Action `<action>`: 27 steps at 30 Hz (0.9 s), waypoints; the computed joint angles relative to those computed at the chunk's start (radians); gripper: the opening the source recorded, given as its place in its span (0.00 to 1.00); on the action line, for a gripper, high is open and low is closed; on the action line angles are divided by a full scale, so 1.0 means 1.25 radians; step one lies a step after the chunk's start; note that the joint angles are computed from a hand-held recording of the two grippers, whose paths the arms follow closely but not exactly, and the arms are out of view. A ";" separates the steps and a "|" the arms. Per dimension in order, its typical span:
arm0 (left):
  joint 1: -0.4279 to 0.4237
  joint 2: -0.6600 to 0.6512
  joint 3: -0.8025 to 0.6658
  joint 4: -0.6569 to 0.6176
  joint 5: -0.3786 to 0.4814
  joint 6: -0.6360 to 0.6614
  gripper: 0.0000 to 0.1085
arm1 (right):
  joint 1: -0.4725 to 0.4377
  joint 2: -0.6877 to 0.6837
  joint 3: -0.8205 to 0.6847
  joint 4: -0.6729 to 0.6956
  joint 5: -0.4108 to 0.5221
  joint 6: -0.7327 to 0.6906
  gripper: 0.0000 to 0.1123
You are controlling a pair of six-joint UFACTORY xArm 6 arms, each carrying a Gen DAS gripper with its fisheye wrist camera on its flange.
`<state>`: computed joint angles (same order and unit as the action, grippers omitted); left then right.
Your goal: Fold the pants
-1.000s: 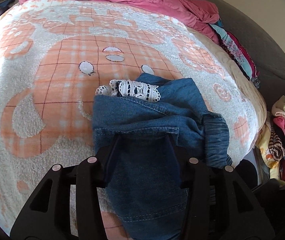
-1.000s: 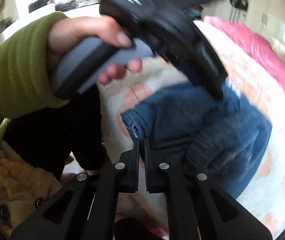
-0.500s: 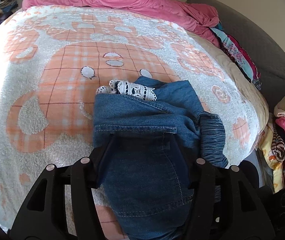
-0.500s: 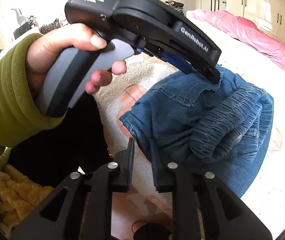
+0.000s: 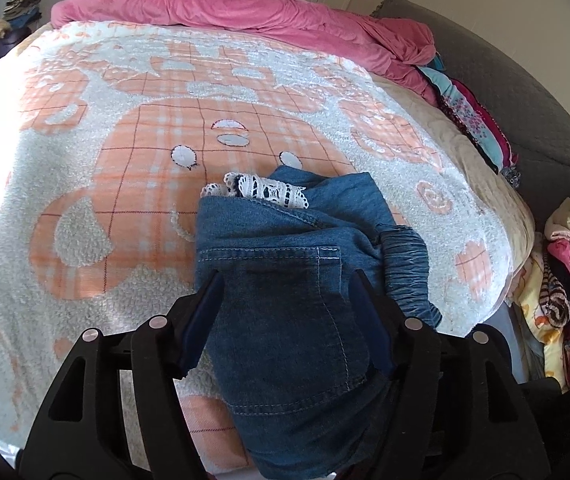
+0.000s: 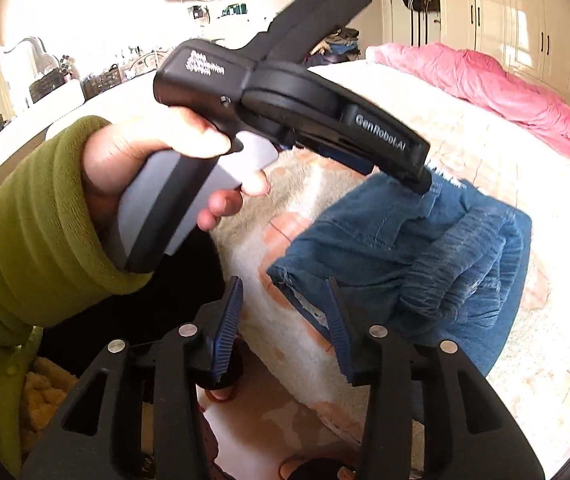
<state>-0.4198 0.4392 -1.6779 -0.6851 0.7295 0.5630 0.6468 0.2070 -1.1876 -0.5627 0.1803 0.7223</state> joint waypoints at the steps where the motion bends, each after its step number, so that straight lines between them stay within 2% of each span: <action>1: 0.000 -0.003 0.003 -0.003 -0.001 0.002 0.54 | -0.003 -0.007 0.004 -0.027 -0.006 0.027 0.38; 4: 0.001 -0.015 0.015 -0.010 -0.007 0.009 0.55 | -0.010 -0.024 0.018 -0.090 -0.020 0.094 0.42; 10: 0.009 -0.035 0.036 -0.027 -0.019 0.019 0.59 | -0.010 -0.041 0.018 -0.103 -0.011 0.109 0.42; 13: 0.016 -0.048 0.053 -0.033 -0.029 0.021 0.59 | -0.011 -0.044 0.021 -0.111 0.003 0.129 0.51; 21: 0.024 -0.108 0.135 -0.027 -0.094 0.032 0.64 | -0.023 -0.065 0.042 -0.198 0.014 0.251 0.51; 24: 0.027 -0.127 0.155 -0.047 -0.093 0.048 0.66 | -0.027 -0.076 0.051 -0.227 0.019 0.289 0.51; 25: 0.028 -0.133 0.162 -0.050 -0.094 0.052 0.67 | -0.028 -0.082 0.055 -0.233 0.021 0.301 0.53; 26: 0.028 -0.140 0.171 -0.051 -0.096 0.056 0.68 | -0.029 -0.086 0.057 -0.238 0.024 0.310 0.63; 27: 0.028 -0.148 0.181 -0.051 -0.099 0.059 0.71 | -0.030 -0.093 0.060 -0.268 0.029 0.342 0.66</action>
<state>-0.3845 0.2539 -1.4523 -0.7492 0.6059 0.6373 0.6093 0.0906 -1.1128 -0.8975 0.2162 1.1503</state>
